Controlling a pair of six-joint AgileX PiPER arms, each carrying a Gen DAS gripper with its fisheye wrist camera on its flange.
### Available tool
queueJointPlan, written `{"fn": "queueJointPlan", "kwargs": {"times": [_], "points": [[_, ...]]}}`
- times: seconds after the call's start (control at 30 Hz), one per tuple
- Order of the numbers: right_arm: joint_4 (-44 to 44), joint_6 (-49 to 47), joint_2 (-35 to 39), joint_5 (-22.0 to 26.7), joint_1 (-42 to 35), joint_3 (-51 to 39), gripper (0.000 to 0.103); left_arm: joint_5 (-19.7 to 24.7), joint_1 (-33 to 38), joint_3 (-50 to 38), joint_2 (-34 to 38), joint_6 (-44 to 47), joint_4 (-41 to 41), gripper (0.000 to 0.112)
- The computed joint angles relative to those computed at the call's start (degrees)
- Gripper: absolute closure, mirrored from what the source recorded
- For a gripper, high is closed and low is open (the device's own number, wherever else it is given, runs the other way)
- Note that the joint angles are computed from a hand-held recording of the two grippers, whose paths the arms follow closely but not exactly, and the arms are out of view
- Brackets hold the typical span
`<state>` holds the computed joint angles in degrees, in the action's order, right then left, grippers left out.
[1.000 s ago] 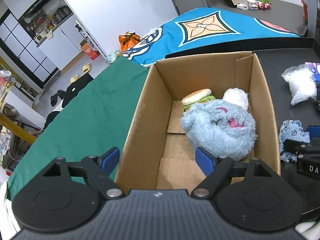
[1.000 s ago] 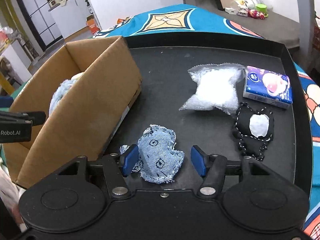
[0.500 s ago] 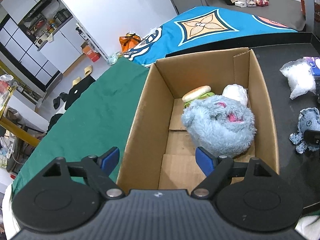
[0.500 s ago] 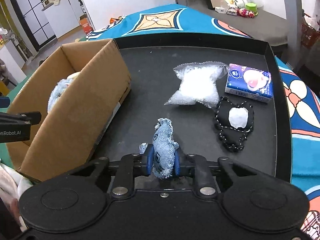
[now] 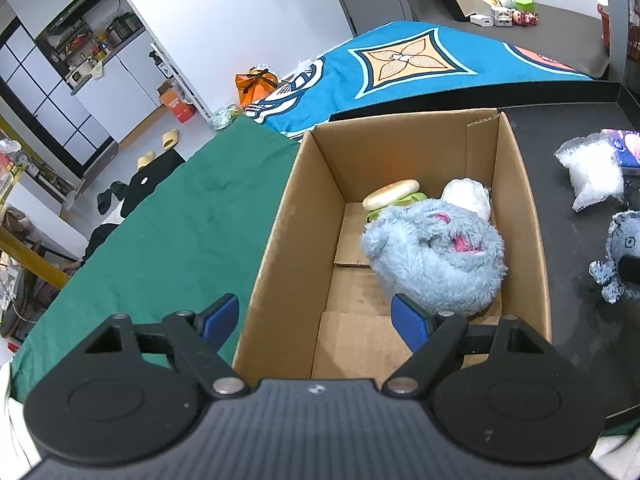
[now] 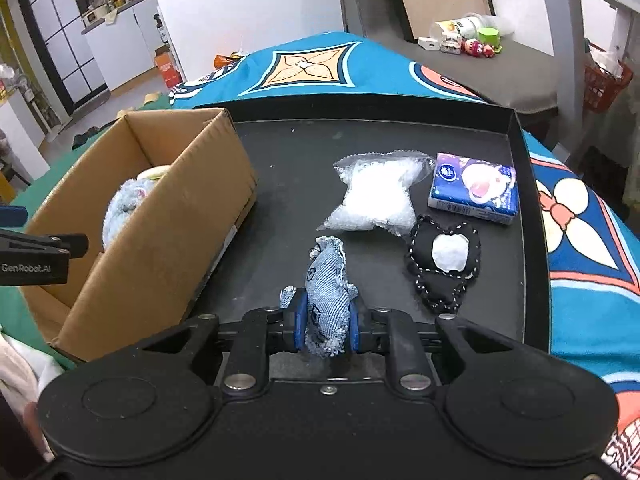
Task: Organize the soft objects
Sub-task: 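Carry the denim plush with the right tool into the box and release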
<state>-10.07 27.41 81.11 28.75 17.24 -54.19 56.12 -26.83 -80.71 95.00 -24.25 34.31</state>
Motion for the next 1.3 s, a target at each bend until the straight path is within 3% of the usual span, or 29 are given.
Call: {"fn": "queueJointPlan", "kwargs": {"times": [0.37, 1.03, 1.3], "points": [[-10.13, 9.66, -1.58, 5.67, 4.7, -4.1, 0.083, -0.75, 2.34, -0.6, -0.65, 3.24, -5.05, 0.03], [-14.39, 11.84, 3.79, 14.28, 12.29, -21.01, 0.082, -5.11, 10.22, -0.12, -2.4, 7.62, -14.73, 0.031], [-15.66, 11.77, 9.46, 16.51, 16.7, -28.65, 0.082, -7.74, 15.07, 1.03, -2.62, 11.48, -22.05, 0.043]]}}
